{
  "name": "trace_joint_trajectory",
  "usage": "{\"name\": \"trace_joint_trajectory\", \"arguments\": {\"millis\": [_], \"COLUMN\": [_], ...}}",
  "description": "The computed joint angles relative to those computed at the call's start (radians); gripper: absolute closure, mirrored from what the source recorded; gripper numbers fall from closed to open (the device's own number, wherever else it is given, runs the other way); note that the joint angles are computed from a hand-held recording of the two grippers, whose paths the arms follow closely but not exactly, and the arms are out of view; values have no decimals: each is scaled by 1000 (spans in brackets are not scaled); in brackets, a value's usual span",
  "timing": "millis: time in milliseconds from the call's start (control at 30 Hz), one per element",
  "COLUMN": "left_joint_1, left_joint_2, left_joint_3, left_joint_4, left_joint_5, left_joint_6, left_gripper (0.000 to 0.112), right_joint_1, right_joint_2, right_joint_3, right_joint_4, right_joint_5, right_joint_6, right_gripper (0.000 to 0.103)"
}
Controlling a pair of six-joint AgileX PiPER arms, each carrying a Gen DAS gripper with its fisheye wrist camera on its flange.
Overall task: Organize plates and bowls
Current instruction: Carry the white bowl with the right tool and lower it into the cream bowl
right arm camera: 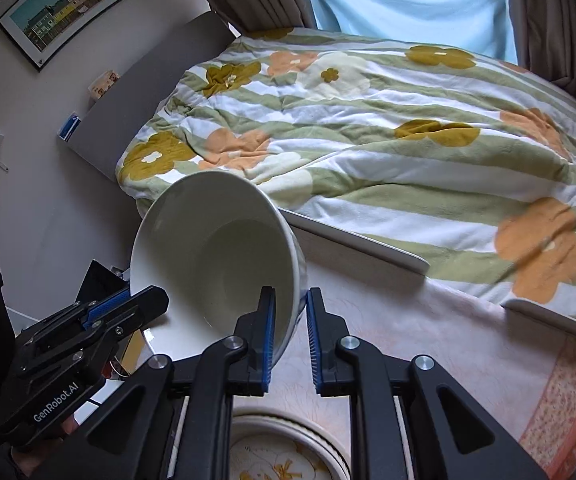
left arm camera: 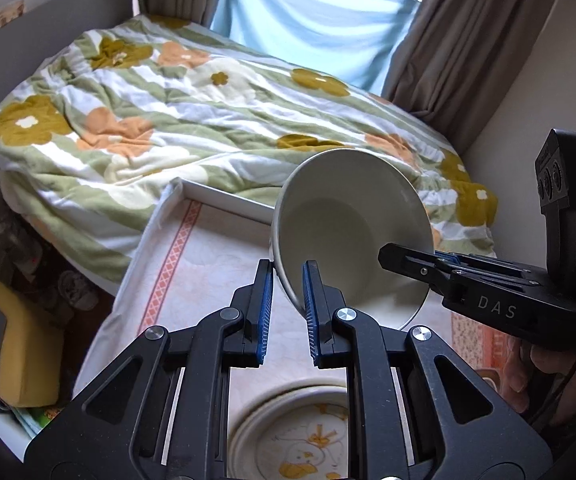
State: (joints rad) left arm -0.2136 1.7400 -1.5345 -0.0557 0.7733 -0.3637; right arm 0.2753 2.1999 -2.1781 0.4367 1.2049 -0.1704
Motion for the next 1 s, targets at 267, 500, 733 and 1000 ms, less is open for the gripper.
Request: {"name": "trace_joint_trajectory", "arguments": {"millis": [267,500,733,1000], "left_joint_1": [-351,-624,-726,-737], "left_joint_2": [-102,-26,113,209], "left_joint_3": [17,-95,-226,-211], "left_joint_4": [209,322,237,123], "left_joint_5": [35,96,145,143], "left_joint_6": [-333,-531,-478,-402], "left_gripper": [99,99,99,99], "right_joint_1": [-211,-487,-733,-823], "right_joint_2": [-466,-690,-768,-746], "right_joint_3": [587,797,946,1094], "right_joint_4": [58,85,93,72], "right_joint_5": [-113,-34,10,-37], "right_joint_6": [-183,-344,-444,-477], "right_gripper": [89,89,89,89]}}
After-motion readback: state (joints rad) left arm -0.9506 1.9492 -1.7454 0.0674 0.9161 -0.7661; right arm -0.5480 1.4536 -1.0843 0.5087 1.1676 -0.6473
